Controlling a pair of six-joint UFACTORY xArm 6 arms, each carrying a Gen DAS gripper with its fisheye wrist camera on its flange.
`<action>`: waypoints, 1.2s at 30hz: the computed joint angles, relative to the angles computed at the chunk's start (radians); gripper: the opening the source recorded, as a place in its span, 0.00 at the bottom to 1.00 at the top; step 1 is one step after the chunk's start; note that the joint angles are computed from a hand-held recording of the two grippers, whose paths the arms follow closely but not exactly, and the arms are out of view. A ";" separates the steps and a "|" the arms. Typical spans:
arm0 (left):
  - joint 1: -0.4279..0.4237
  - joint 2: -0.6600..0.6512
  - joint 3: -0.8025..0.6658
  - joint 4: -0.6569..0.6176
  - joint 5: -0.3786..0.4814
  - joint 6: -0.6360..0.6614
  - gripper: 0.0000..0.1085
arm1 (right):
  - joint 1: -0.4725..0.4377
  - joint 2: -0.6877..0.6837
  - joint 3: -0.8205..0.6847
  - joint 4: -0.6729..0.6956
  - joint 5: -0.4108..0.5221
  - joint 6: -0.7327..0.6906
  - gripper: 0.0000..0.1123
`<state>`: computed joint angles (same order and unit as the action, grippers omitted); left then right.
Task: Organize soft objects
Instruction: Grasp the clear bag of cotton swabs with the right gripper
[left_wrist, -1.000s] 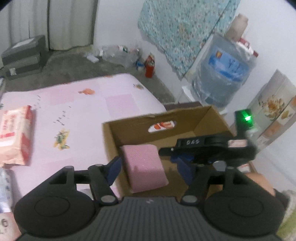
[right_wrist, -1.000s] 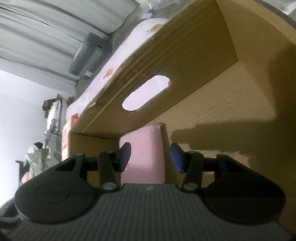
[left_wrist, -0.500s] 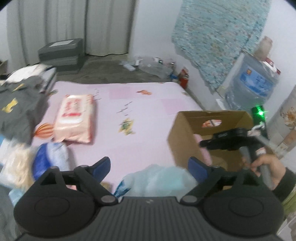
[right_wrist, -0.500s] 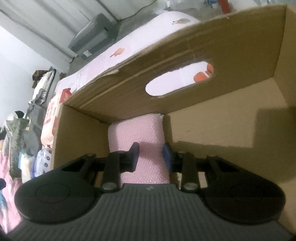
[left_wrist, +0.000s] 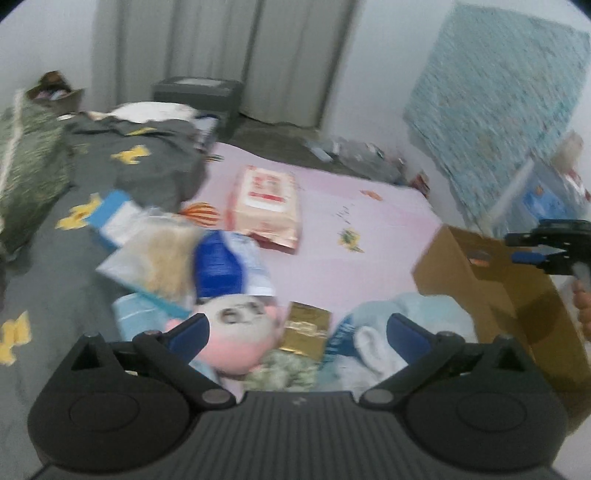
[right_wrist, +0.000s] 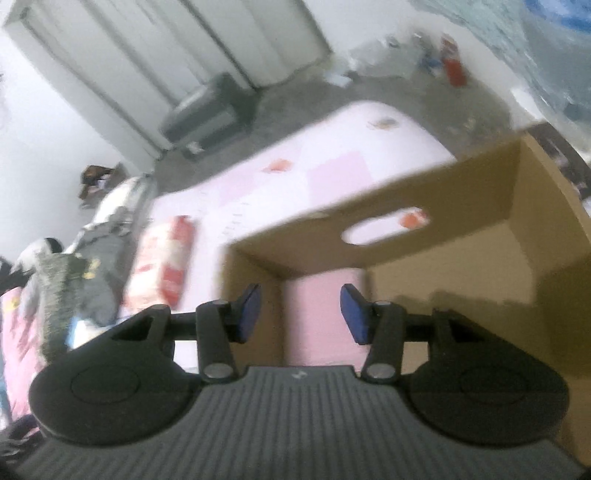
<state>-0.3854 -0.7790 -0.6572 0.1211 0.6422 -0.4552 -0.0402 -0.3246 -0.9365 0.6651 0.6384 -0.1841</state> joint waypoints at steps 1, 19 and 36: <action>0.018 -0.026 0.019 -0.001 -0.003 0.004 0.94 | 0.017 -0.012 -0.009 0.011 0.009 -0.006 0.44; 0.266 0.024 0.043 0.011 -0.132 0.208 0.77 | 0.489 0.459 -0.527 0.302 0.149 0.066 0.50; 0.377 0.447 -0.230 -0.113 -0.022 0.340 0.42 | 0.560 0.971 -1.041 0.123 0.247 0.396 0.44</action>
